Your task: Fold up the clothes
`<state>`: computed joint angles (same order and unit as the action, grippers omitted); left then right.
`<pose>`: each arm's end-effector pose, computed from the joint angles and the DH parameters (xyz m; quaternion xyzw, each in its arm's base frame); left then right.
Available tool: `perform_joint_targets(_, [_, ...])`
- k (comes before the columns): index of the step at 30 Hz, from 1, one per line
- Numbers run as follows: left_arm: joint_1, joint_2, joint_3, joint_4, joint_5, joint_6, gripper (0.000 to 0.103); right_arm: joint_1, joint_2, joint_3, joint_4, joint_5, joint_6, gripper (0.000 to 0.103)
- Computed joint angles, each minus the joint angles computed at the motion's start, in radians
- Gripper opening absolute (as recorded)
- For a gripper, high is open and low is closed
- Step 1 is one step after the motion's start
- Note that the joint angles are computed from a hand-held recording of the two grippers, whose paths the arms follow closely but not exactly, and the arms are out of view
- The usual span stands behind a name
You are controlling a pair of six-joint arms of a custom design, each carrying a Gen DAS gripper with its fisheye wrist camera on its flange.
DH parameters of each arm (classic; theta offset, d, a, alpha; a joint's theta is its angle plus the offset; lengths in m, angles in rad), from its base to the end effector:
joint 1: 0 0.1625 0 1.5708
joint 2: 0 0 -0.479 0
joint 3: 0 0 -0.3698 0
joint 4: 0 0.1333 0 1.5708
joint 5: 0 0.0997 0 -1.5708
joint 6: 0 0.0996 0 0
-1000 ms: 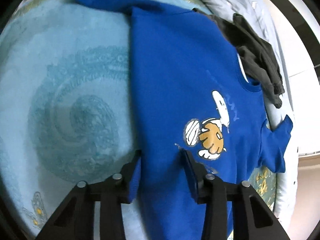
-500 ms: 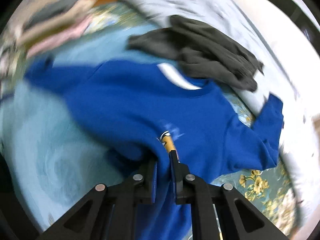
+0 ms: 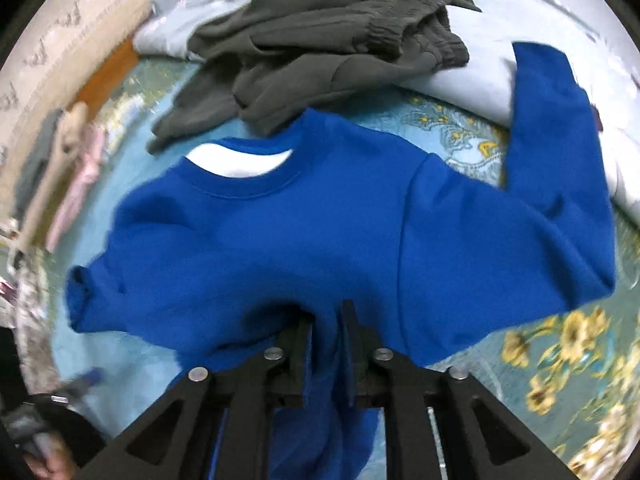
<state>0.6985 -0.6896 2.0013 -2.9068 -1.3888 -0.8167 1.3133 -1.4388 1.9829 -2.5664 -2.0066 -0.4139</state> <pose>-0.3364 -0.4801 0.0143 0.0266 0.9954 -0.0760 0.0513 -0.0413 -0.5150 0.4082 0.0261 -0.9525 0.1369 0.2709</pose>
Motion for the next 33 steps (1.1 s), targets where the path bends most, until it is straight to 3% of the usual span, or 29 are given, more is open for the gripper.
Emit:
perform_joint_targets(2, [0.000, 0.045, -0.048, 0.049, -0.019, 0.009, 0.054, -0.016, -0.029, 0.003, 0.029, 0.064, 0.001, 0.024])
perform_joint_targets(5, [0.006, 0.111, -0.121, 0.114, -0.039, 0.009, 0.054, -0.017, -0.058, 0.019, 0.025, 0.073, -0.019, 0.029])
perform_joint_targets(7, [0.011, 0.144, -0.158, 0.144, -0.054, 0.005, 0.054, -0.029, -0.093, 0.032, 0.028, 0.121, -0.036, 0.032])
perform_joint_targets(9, [0.011, 0.171, -0.184, 0.157, -0.066, 0.004, 0.054, -0.041, -0.121, 0.040, 0.033, 0.145, -0.037, 0.043])
perform_joint_targets(11, [0.010, 0.193, -0.203, 0.167, -0.074, 0.006, 0.054, -0.065, -0.159, 0.055, 0.038, 0.188, -0.024, 0.067])
perform_joint_targets(14, [0.004, 0.210, -0.226, 0.199, -0.061, 0.027, 0.054, -0.126, -0.208, 0.068, 0.071, 0.275, 0.023, 0.071])
perform_joint_targets(17, [0.009, 0.211, -0.235, 0.203, -0.070, 0.017, 0.046, -0.224, -0.261, 0.102, 0.068, 0.391, 0.107, 0.075])
perform_joint_targets(19, [0.014, 0.213, -0.240, 0.200, -0.094, -0.007, 0.016, -0.293, -0.291, 0.130, 0.054, 0.473, 0.160, 0.076])
perform_joint_targets(21, [0.008, 0.207, -0.242, 0.215, -0.091, -0.006, 0.009, -0.351, -0.316, 0.151, 0.050, 0.542, 0.200, 0.076])
perform_joint_targets(26, [-0.013, 0.160, -0.212, 0.212, -0.056, 0.051, 0.006, -0.454, -0.363, 0.207, 0.027, 0.659, 0.273, 0.086])
perform_joint_targets(31, [-0.005, 0.063, -0.121, 0.164, -0.032, 0.049, 0.006, -0.557, -0.383, 0.253, 0.088, 0.843, 0.343, 0.100])
perform_joint_targets(33, [0.001, 0.011, -0.076, 0.153, -0.019, 0.055, 0.006, -0.584, -0.388, 0.270, 0.102, 0.880, 0.357, 0.103])
